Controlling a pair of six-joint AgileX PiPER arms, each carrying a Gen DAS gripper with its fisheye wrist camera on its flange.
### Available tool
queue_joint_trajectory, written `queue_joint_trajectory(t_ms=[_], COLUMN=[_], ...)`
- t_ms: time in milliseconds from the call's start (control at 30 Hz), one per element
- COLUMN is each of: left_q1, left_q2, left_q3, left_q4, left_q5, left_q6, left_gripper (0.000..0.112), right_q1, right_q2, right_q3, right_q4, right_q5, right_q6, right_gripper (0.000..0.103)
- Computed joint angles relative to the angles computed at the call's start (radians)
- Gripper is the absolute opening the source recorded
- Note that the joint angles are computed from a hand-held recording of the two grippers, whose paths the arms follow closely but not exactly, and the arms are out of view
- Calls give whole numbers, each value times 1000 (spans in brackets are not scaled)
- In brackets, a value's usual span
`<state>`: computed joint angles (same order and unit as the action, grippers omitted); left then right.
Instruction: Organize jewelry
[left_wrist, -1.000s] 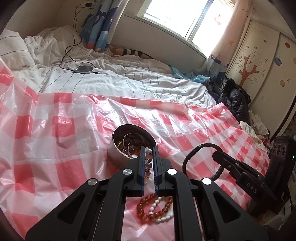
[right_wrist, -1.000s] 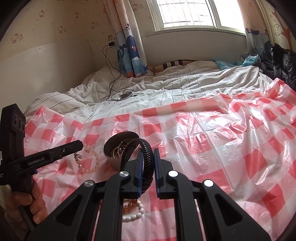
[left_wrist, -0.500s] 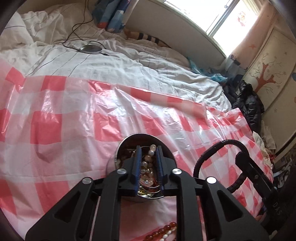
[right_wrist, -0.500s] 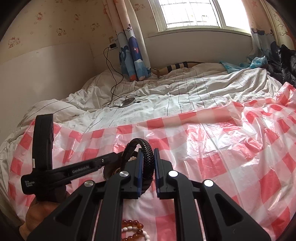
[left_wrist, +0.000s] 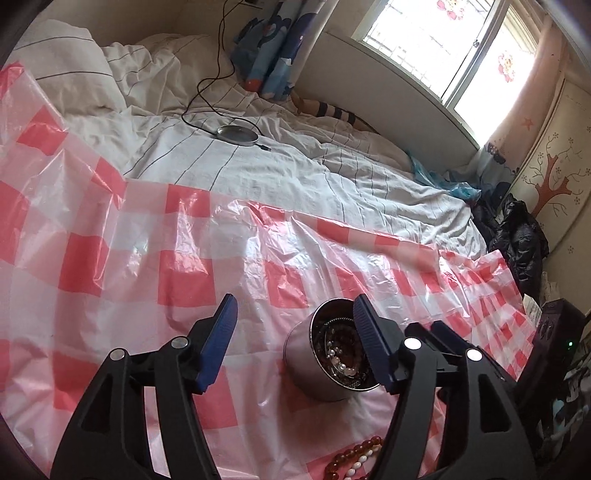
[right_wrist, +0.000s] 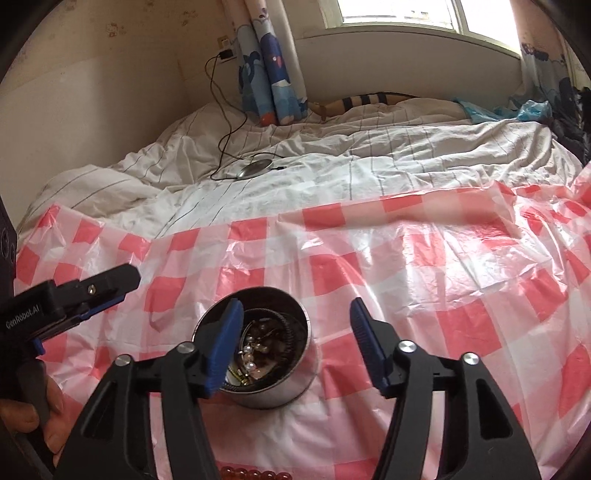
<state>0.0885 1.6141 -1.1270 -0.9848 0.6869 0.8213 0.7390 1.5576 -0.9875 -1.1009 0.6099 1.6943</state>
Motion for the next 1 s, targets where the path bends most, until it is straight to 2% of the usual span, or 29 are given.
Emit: queue_joint_trajectory(t_ms=[67,167,200,300,367,433,533,667,733,1000], left_q1=[0,-9,-5,13,34,61,84,68,62,121], left_q2=[-16,-68,-96,-200,-286,-363,-427,-483,-512,-576], left_q3=[12,62,87,169,236,303,364,425,452,515], left_q4=[37,109,114,107,94,78,97,141,166,146], left_q5=[2,-1,7,28,35,52,91,91,82,138], left_q6=[-27,-75,-70,-31,0,34,47,47,37,55], left_gripper=[72,73,73,75,81,83,84,84,84,86], right_q1=[-2,19,33,79,120,174,252,363,406,509], right_q2=[-41,-109,-134,-204,-237,-259,-278,-304,-315,-327], right_q3=[38,96,117,170,194,214,231,240,247,263], right_q4=[0,-7,-14,-19,0,22,55,67,79,124], right_q5=[4,49,72,151,205,273,353,470,504,576], right_q6=[17,50,71,127,144,163,182,242,270,341], right_gripper=[69,70,73,79,80,85,87,93,94,95])
